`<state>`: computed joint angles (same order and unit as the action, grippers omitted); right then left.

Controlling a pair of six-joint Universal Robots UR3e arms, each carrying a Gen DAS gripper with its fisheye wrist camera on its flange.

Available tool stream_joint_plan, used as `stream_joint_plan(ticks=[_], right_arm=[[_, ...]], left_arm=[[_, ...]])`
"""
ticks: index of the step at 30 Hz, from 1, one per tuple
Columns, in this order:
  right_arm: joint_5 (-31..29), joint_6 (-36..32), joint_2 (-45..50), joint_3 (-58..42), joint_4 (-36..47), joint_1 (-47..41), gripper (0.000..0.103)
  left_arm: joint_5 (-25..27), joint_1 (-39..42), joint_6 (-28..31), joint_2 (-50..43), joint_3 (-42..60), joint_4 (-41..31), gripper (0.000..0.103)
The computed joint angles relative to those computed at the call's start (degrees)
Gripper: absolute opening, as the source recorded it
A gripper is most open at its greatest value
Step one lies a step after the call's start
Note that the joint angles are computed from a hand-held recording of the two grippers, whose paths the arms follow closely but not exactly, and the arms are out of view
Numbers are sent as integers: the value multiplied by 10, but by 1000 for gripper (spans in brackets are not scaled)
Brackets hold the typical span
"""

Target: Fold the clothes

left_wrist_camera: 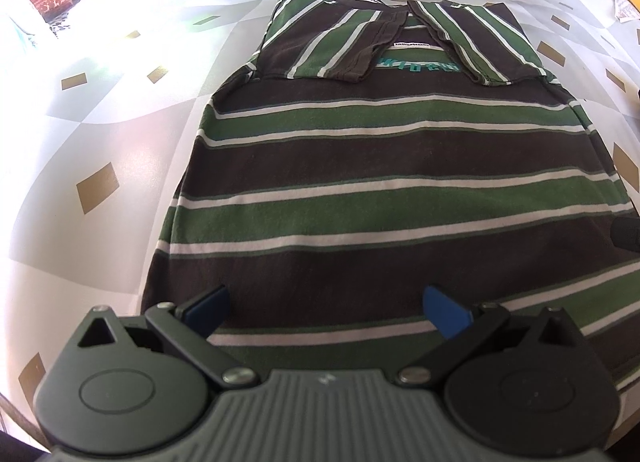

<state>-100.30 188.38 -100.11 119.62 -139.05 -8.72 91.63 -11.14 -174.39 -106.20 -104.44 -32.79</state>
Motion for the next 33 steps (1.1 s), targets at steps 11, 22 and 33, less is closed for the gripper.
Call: stream_joint_plan(ticks=[11,22,33], right_arm=[[-19,1,-37,30,-12,-21,49],[-25,-5,-65,49,-16,-42,49],[-18,-15,-94,65,-5,-71,49]], left_arm=[[1,0,-5,-1,-14,26,103],[3,-2,-13,-6,-13,33,103],[9,-8,-17,-11,-12,44,103]])
